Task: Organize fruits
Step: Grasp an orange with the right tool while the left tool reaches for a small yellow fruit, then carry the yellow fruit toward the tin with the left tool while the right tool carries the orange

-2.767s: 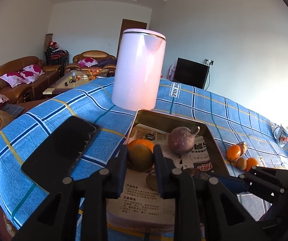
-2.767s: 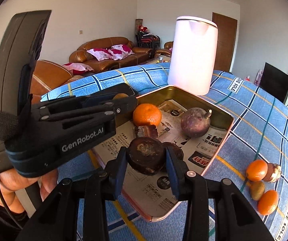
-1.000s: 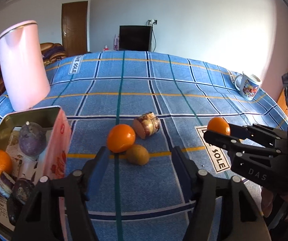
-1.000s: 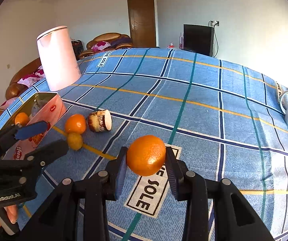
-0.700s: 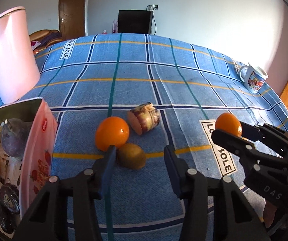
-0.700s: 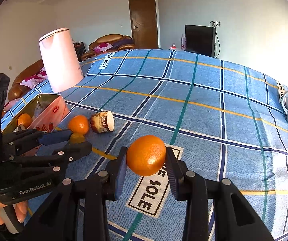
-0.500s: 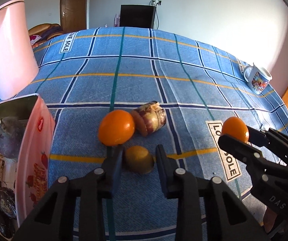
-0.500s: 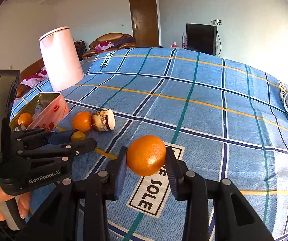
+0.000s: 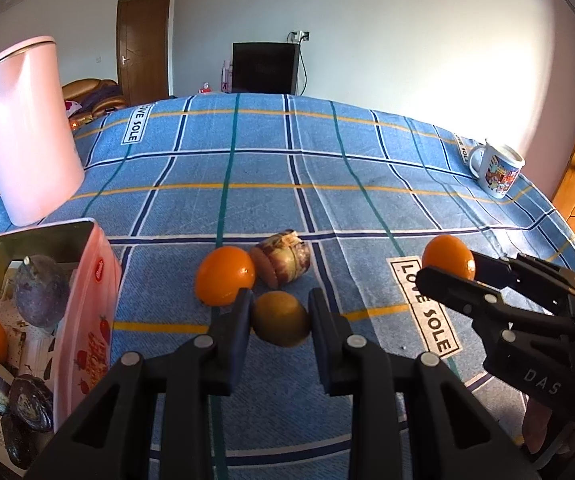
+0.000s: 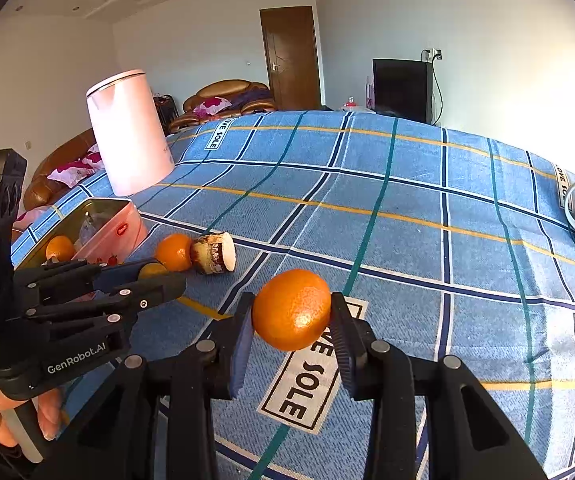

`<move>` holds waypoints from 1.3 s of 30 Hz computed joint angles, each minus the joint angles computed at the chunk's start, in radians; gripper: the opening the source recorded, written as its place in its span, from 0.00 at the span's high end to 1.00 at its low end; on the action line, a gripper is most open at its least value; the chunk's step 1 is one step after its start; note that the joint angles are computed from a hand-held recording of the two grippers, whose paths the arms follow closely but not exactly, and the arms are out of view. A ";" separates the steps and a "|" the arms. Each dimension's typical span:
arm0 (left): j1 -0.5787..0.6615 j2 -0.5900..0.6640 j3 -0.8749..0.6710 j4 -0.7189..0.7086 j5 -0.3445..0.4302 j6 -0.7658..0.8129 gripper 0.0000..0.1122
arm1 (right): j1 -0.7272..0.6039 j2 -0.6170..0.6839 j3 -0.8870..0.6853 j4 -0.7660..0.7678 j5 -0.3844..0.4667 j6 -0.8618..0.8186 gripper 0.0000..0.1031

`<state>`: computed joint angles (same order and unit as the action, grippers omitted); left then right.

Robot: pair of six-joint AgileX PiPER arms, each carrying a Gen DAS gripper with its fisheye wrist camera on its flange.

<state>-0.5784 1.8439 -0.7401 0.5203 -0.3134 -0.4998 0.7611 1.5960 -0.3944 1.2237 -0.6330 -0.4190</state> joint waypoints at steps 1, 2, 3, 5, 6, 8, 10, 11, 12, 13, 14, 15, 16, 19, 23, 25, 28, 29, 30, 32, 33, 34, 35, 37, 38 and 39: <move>-0.002 -0.005 0.008 -0.028 -0.009 0.030 0.74 | 0.003 -0.003 0.003 -0.005 -0.004 0.006 0.63; -0.005 -0.009 0.016 -0.066 -0.017 0.067 0.74 | 0.005 -0.005 0.007 -0.010 -0.009 0.012 0.63; -0.008 -0.014 0.025 -0.104 -0.028 0.105 0.74 | 0.008 -0.006 0.009 -0.015 -0.014 0.017 0.63; -0.015 -0.024 0.043 -0.171 -0.049 0.173 0.74 | 0.020 -0.009 0.014 -0.016 -0.030 0.024 0.63; -0.020 -0.029 0.053 -0.209 -0.062 0.209 0.74 | 0.027 -0.011 0.017 -0.018 -0.040 0.028 0.63; -0.026 -0.039 0.072 -0.255 -0.090 0.260 0.74 | 0.046 -0.014 0.024 -0.013 -0.064 0.034 0.63; -0.034 -0.047 0.085 -0.303 -0.106 0.305 0.74 | 0.063 -0.017 0.030 -0.009 -0.088 0.040 0.63; -0.036 -0.050 0.090 -0.314 -0.114 0.317 0.74 | 0.069 -0.018 0.033 -0.010 -0.098 0.044 0.63; -0.036 -0.053 0.096 -0.323 -0.123 0.328 0.74 | 0.074 -0.018 0.036 -0.014 -0.107 0.050 0.63; -0.040 -0.055 0.102 -0.341 -0.133 0.344 0.74 | 0.082 -0.018 0.039 -0.010 -0.116 0.053 0.63; -0.041 -0.058 0.108 -0.351 -0.145 0.353 0.74 | 0.090 -0.020 0.042 -0.007 -0.126 0.056 0.63; -0.040 -0.061 0.117 -0.357 -0.158 0.360 0.74 | 0.098 -0.020 0.045 -0.006 -0.136 0.060 0.63; -0.042 -0.064 0.124 -0.367 -0.170 0.371 0.74 | 0.105 -0.021 0.048 -0.004 -0.146 0.063 0.63; -0.049 -0.070 0.141 -0.401 -0.198 0.403 0.74 | 0.123 -0.023 0.055 -0.001 -0.173 0.072 0.63; -0.060 -0.078 0.158 -0.444 -0.228 0.445 0.74 | 0.145 -0.025 0.063 0.008 -0.202 0.075 0.63; -0.063 -0.081 0.169 -0.457 -0.247 0.459 0.74 | 0.159 -0.024 0.065 0.016 -0.219 0.077 0.63; -0.070 -0.083 0.182 -0.482 -0.273 0.480 0.74 | 0.182 -0.024 0.070 0.029 -0.246 0.080 0.63; -0.071 -0.084 0.186 -0.486 -0.280 0.483 0.74 | 0.188 -0.022 0.070 0.032 -0.255 0.082 0.63; -0.071 -0.085 0.190 -0.490 -0.288 0.487 0.74 | 0.196 -0.019 0.071 0.035 -0.264 0.084 0.63; -0.077 -0.082 0.195 -0.503 -0.302 0.497 0.74 | 0.209 -0.016 0.071 0.043 -0.280 0.084 0.63; -0.078 -0.083 0.198 -0.508 -0.307 0.501 0.74 | 0.214 -0.015 0.071 0.047 -0.285 0.083 0.63; -0.079 -0.084 0.201 -0.513 -0.315 0.505 0.74 | 0.219 -0.015 0.072 0.050 -0.290 0.083 0.63; -0.081 -0.086 0.205 -0.519 -0.321 0.510 0.74 | 0.223 -0.014 0.072 0.053 -0.297 0.083 0.63; -0.085 -0.088 0.213 -0.531 -0.337 0.520 0.74 | 0.236 -0.011 0.075 0.059 -0.313 0.087 0.63; -0.088 -0.089 0.217 -0.540 -0.345 0.528 0.74 | 0.246 -0.011 0.077 0.064 -0.322 0.089 0.63; -0.091 -0.090 0.222 -0.547 -0.353 0.534 0.74 | 0.254 -0.010 0.080 0.067 -0.331 0.092 0.63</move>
<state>-0.6693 1.7541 -0.5184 -0.0267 -0.6666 0.0341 1.0146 1.5855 -0.3147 1.2909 -0.9640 -0.3272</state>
